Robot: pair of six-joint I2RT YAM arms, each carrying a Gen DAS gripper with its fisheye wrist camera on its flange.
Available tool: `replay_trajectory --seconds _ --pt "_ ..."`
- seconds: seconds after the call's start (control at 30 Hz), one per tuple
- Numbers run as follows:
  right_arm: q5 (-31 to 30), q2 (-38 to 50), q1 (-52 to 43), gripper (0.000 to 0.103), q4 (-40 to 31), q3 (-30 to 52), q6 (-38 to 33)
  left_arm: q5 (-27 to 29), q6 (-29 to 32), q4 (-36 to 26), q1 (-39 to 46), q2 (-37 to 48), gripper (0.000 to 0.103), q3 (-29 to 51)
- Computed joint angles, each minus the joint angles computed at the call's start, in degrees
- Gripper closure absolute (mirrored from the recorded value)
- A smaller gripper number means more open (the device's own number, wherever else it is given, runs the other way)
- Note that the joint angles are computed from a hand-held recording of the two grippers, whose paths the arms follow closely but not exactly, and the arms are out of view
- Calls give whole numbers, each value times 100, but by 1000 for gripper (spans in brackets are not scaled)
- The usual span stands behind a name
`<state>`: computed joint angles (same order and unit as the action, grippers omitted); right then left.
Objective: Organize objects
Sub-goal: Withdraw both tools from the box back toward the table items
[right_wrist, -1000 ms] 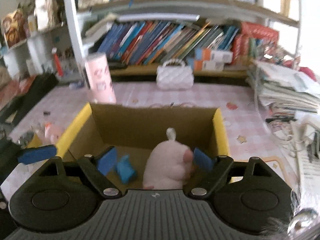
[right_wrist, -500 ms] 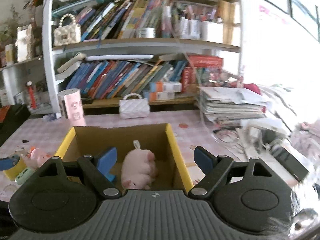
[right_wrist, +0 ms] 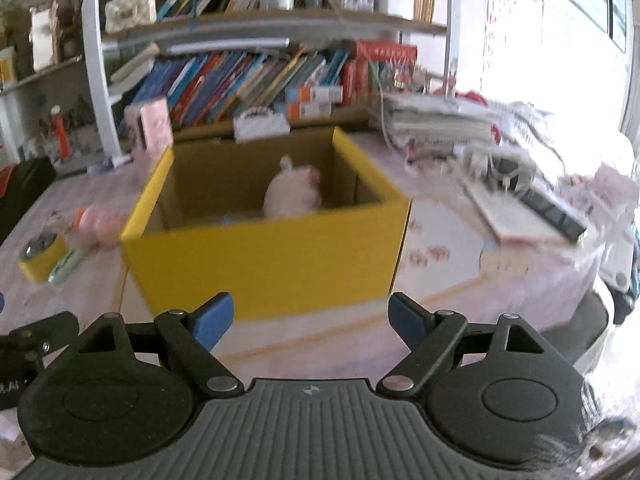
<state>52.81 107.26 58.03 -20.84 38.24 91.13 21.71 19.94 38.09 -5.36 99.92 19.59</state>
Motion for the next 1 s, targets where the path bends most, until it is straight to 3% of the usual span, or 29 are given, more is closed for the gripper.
replay_trajectory --seconds 0.2,0.43,1.0 --pt "-322 457 508 15 -502 507 650 242 526 -262 500 -74 9 -228" --pt "-652 831 782 13 -547 921 703 434 1033 -479 1000 -105 9 -369" --pt "-1077 1233 775 13 160 1547 -365 824 1668 -1031 2190 13 9 -77"
